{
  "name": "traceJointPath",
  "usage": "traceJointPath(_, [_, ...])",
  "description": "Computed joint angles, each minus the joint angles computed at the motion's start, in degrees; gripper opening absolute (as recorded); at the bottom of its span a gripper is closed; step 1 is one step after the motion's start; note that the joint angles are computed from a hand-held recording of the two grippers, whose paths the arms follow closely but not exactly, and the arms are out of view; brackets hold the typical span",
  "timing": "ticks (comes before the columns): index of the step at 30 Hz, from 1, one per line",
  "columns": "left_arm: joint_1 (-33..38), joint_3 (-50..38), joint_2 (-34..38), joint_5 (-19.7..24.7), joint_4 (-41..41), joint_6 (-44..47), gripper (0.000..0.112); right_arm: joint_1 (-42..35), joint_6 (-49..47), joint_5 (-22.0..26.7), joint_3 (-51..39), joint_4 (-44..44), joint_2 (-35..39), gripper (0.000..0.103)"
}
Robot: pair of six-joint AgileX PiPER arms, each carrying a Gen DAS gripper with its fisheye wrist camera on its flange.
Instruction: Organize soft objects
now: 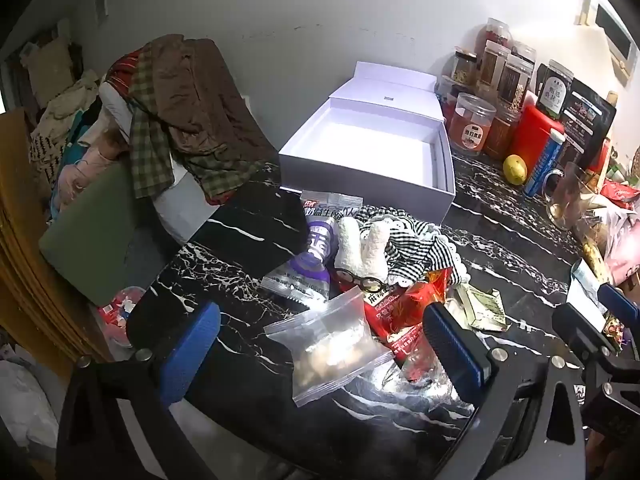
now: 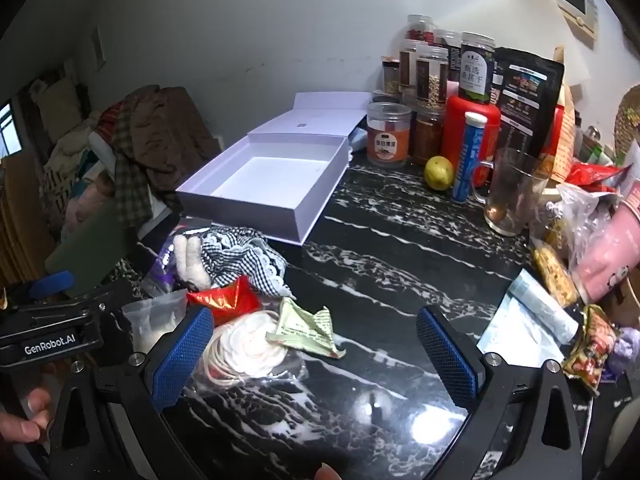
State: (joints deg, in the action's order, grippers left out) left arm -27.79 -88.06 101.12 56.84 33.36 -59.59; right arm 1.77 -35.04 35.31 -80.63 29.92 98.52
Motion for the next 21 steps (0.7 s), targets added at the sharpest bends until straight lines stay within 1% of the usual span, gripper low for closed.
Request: traceJointPath(21, [-0.60, -2.12, 1.11, 1.18, 1.31, 0.80, 0.103, 0.05, 0.23, 1.02, -1.46, -0.04, 1.17, 0.103])
